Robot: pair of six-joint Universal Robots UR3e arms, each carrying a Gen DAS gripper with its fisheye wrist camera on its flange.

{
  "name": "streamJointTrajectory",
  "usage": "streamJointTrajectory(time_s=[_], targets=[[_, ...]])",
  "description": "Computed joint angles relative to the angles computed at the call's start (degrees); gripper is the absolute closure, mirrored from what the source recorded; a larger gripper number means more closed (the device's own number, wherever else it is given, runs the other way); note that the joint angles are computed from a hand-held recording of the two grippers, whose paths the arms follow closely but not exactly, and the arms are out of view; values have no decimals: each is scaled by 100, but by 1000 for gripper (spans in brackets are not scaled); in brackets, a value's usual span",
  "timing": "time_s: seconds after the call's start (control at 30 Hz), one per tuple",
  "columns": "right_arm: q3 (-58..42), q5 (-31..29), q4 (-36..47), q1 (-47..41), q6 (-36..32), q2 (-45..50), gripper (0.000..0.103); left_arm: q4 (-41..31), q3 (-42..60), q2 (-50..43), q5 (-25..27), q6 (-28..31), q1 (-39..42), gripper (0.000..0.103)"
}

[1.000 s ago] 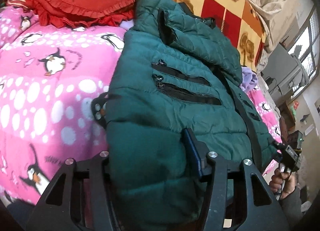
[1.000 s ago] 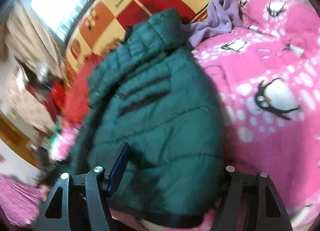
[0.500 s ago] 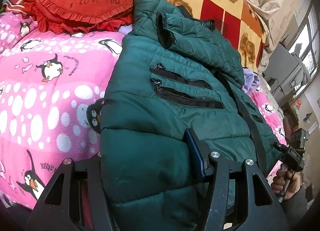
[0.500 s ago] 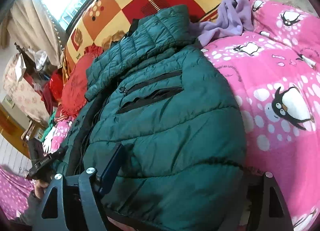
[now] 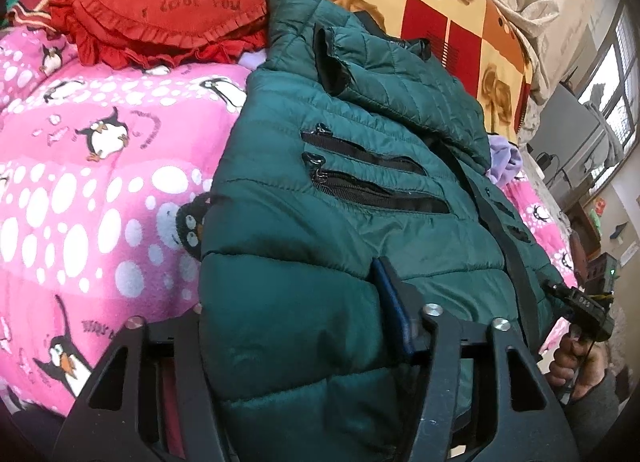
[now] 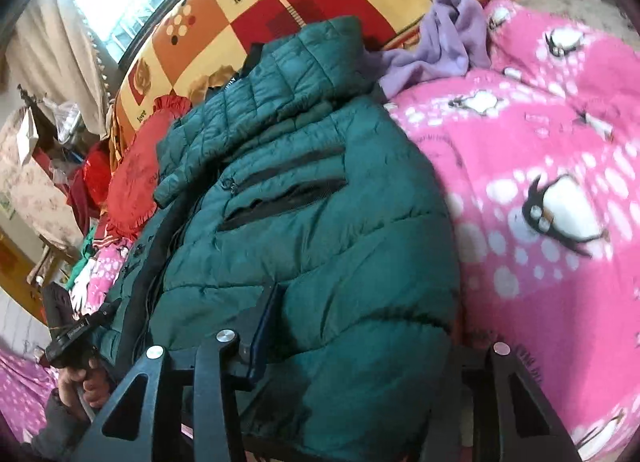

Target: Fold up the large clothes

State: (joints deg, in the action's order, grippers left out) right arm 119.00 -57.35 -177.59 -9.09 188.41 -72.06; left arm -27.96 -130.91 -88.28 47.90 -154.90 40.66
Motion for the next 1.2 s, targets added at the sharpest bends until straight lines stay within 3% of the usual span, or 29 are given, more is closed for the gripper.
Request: streamJointTrajectory(time_s=[0.07, 0.17, 0.2, 0.23, 0.33, 0.47, 0.83, 1.2], targets=[[-16, -76, -1, 36, -23, -4, 57, 142, -118, 158, 43, -10, -12, 75], [14, -192, -113, 97, 75, -35, 59, 183, -182, 307, 99, -56, -32, 85], [73, -161, -176, 83, 52, -101, 64, 162, -209, 368, 90, -71, -21, 86], [110, -220, -216, 104, -8, -185, 79, 118, -222, 436, 104, -90, -17, 87], [210, -846, -160, 393, -378, -644, 86, -246, -180, 729, 234, -38, -51, 88], [412, -1251, -126, 653, -542, -1035, 86, -1178, -70, 1254, 304, 373, 92, 88], [1633, -351, 553, 59, -649, -2840, 86, -4853, 48, 3358, 101, 2354, 1337, 88], [2312, 40, 1437, -300, -888, -4369, 86, -6452, 212, 4095, 88, 3322, 2037, 88]])
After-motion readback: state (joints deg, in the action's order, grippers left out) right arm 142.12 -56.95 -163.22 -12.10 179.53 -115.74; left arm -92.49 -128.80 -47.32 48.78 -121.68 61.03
